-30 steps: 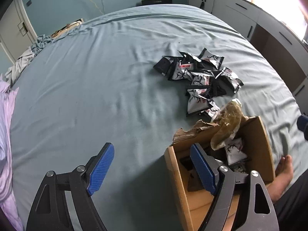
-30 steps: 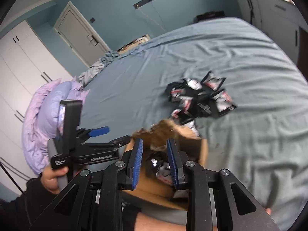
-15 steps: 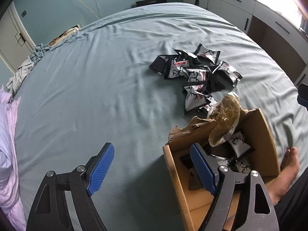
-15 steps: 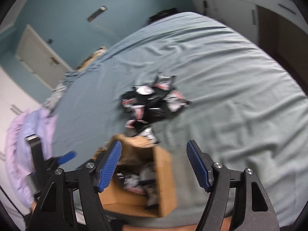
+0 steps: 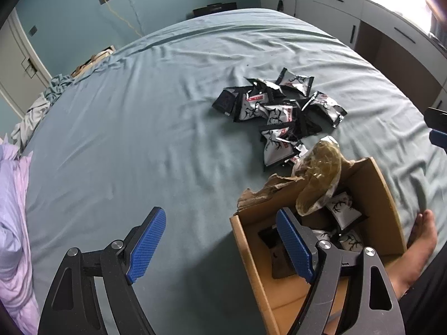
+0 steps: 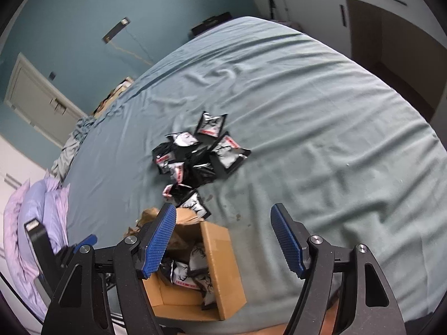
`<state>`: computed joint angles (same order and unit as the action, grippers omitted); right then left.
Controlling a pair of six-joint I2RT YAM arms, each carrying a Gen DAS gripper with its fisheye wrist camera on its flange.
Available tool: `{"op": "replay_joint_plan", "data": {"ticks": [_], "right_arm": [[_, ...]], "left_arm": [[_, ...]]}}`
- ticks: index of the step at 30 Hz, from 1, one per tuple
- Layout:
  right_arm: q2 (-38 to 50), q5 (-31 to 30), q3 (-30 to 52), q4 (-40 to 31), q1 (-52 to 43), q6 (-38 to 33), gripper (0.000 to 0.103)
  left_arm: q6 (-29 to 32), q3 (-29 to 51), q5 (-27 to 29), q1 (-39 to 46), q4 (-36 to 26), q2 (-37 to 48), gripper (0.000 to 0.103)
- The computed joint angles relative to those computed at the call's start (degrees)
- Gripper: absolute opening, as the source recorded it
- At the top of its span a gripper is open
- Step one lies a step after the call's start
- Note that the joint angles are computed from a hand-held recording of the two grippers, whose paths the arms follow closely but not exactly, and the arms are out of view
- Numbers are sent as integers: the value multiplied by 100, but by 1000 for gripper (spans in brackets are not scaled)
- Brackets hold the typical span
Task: Organize snacks
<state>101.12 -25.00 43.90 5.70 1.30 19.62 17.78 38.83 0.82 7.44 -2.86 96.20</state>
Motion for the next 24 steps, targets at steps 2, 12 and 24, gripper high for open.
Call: {"op": "replay_joint_plan", "data": {"ticks": [2, 12, 24], "right_arm": [[94, -117, 85, -109, -92, 61, 69], [662, -379, 1010, -723, -252, 14, 69], [3184, -1128, 4074, -2766, 0, 478, 69]], "left_arm": [[-14, 24, 23, -24, -21, 10, 82], [-36, -421, -221, -284, 614, -472, 84], [100, -123, -501, -551, 808, 64, 84]]}}
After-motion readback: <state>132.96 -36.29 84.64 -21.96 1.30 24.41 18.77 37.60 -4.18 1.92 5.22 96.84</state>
